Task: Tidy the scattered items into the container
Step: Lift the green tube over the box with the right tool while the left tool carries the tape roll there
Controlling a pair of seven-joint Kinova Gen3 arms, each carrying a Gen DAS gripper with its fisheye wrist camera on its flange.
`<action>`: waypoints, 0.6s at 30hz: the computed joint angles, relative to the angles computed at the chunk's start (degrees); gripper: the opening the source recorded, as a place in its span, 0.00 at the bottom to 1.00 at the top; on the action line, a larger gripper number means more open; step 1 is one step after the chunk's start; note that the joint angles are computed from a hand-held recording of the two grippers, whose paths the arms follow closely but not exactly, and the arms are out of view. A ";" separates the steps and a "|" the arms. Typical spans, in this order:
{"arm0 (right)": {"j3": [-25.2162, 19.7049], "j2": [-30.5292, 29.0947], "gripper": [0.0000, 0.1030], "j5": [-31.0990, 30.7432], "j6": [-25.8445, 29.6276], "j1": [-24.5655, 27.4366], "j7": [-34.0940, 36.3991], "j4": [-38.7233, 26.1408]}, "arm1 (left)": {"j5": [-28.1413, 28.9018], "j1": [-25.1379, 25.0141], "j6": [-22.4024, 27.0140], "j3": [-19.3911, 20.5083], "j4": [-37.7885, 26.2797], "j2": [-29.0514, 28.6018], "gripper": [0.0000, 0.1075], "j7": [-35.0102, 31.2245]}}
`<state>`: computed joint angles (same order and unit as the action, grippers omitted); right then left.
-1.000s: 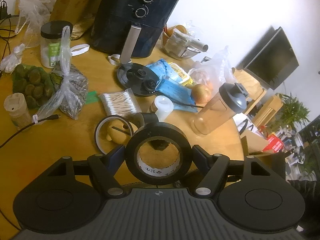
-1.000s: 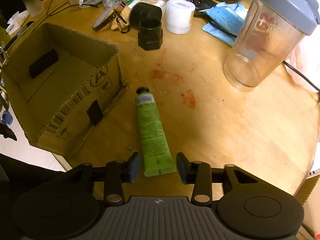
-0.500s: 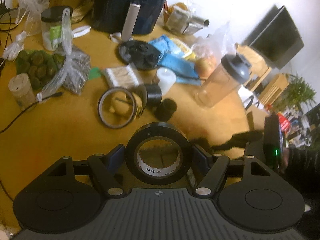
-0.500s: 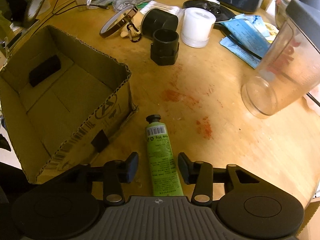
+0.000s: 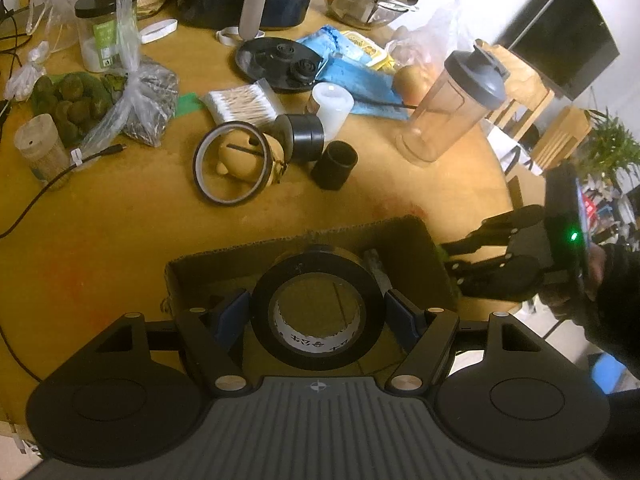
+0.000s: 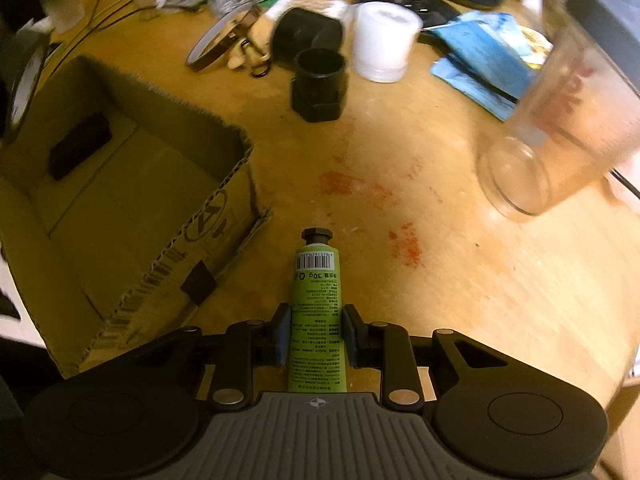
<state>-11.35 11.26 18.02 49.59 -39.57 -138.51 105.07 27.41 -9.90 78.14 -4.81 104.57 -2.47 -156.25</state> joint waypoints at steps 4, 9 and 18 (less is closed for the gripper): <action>0.54 -1.68 0.28 0.34 1.79 -0.57 -6.56 -0.62 | -1.04 0.50 -0.72 0.46 0.27 -0.42 0.67 1.59; -0.16 -3.80 0.28 0.40 4.68 -0.59 -15.30 -2.73 | -3.17 1.73 -2.51 1.20 0.75 -1.17 0.67 4.82; -1.59 -5.13 0.29 -0.89 5.86 -0.25 -31.03 -7.05 | -6.76 3.60 -5.23 2.25 1.17 -1.65 0.67 12.09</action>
